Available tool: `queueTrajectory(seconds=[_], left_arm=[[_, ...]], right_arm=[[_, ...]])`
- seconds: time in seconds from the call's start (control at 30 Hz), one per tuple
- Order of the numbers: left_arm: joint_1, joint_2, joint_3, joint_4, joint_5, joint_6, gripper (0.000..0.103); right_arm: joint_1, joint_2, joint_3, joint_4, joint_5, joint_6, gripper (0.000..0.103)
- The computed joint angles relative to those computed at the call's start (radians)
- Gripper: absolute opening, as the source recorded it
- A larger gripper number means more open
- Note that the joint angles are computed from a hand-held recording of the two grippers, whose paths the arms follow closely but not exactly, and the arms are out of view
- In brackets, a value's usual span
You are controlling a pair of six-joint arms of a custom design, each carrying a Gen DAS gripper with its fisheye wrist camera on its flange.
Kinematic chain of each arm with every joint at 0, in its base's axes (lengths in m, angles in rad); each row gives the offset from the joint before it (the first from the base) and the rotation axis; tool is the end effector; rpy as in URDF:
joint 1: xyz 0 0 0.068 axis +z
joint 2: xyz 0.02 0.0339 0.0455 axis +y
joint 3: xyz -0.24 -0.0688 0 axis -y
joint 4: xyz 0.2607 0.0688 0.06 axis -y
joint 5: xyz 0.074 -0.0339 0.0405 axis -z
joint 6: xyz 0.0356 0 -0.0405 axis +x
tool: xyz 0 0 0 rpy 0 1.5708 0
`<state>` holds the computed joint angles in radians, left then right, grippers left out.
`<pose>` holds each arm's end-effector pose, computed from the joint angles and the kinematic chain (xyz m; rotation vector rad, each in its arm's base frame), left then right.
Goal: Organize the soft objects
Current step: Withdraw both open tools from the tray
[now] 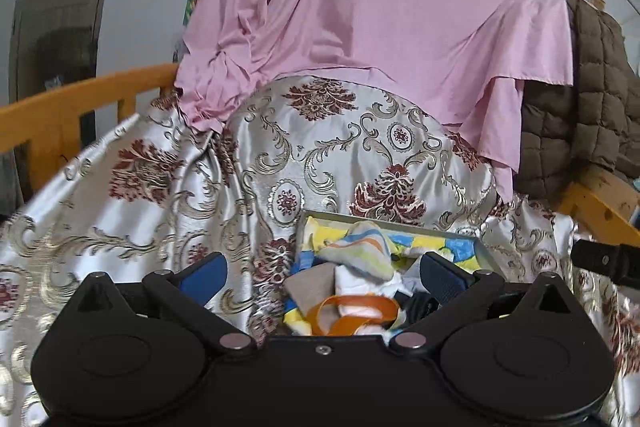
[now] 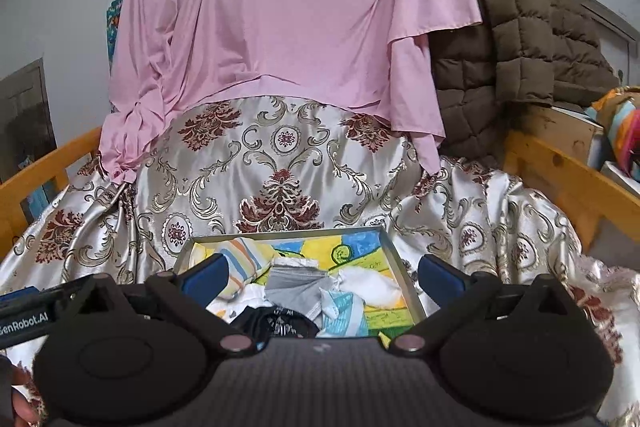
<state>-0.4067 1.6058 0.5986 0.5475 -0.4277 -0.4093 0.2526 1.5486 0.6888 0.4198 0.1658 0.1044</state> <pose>0.2940 -0.1105 0.1178 -0.2681 1.9694 -0.0925 0.3200 0.0765 0.1486 -0.0430 2.0044 0.0618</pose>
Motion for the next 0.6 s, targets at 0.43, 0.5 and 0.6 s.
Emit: queueTrajectory(seconds=[0.43, 0.5, 0.6], left_arm=[[-0.179, -0.308, -0.295, -0.02, -0.113, 0.013, 0.102], [-0.206, -0.366, -0.337, -0.042, -0.136, -0.009, 0.102], [-0.244, -0.443, -0.385, -0.085, -0.172, -0.031, 0.102]], right_arm=[[0.056, -0.362, -0.4, 0.073, 0.072, 0.023, 0.103], [0.083, -0.433, -0.456, 0.071, 0.1, 0.036, 0.103], [0.123, -0.548, -0.538, 0.048, 0.141, 0.064, 0.103]])
